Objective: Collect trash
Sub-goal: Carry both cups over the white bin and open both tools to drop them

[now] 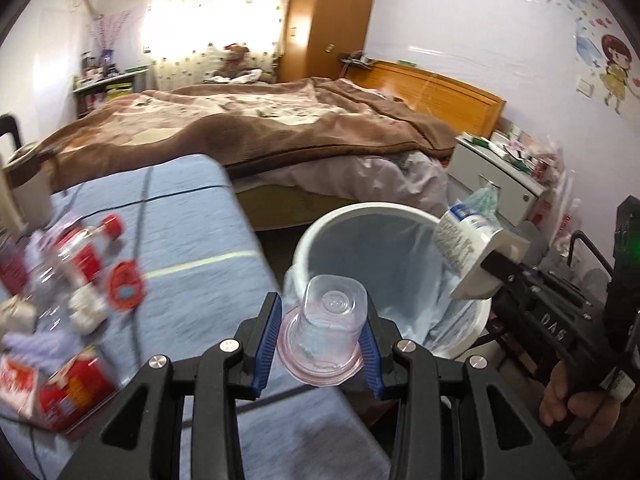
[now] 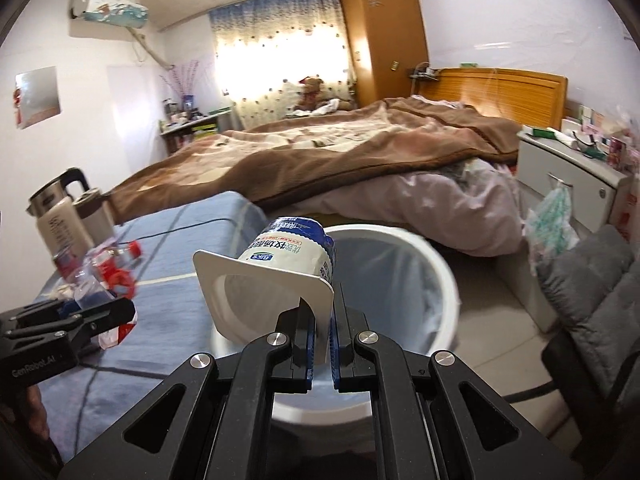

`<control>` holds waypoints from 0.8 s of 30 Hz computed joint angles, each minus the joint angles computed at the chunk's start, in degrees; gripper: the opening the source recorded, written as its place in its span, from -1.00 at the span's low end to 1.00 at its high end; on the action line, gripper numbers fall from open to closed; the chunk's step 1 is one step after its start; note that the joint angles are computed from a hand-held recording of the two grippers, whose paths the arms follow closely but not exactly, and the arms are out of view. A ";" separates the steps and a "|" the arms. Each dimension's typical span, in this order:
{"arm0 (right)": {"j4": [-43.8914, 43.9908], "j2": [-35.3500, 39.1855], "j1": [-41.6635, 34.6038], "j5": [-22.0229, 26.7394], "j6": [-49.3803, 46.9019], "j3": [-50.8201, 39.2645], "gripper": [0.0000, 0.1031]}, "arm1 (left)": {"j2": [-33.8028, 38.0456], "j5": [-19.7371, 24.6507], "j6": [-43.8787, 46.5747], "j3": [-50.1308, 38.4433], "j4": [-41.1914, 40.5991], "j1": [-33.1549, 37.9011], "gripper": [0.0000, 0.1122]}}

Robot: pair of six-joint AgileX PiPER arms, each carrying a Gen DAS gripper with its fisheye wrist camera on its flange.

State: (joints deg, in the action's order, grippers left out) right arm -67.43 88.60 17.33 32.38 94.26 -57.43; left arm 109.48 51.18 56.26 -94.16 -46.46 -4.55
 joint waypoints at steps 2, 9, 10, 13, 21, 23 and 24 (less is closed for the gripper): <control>1.24 0.71 -2.25 -1.39 -2.20 0.10 -0.88 | 1.96 0.59 -1.96 -2.57 1.41 -2.40 -0.30; 10.81 3.99 -6.76 -2.40 -14.62 -1.28 -0.87 | 5.80 2.44 -7.79 -6.59 5.30 -6.62 -0.30; 11.78 4.23 -6.96 -1.92 -15.84 -1.56 -0.86 | 5.87 2.05 -7.76 -6.55 5.45 -7.09 -0.29; 11.60 4.55 -6.87 -0.76 -15.80 -1.45 -0.68 | 6.58 2.21 -8.91 -7.50 6.87 -7.79 -0.18; 13.29 3.59 -7.80 -2.50 -15.80 -0.52 -0.31 | 6.97 2.88 -9.24 -7.72 6.32 -7.40 0.01; 12.29 2.96 -7.16 -2.45 -14.18 -0.04 -0.31 | 6.07 2.75 -7.76 -6.49 4.88 -6.61 0.03; 11.72 2.74 -6.71 -2.23 -13.28 0.05 -0.31 | 5.51 2.37 -7.58 -5.83 4.73 -6.48 0.04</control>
State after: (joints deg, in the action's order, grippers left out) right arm -55.71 91.35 10.62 30.14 80.98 -57.38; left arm 114.99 53.55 48.68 -100.00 -41.72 -11.03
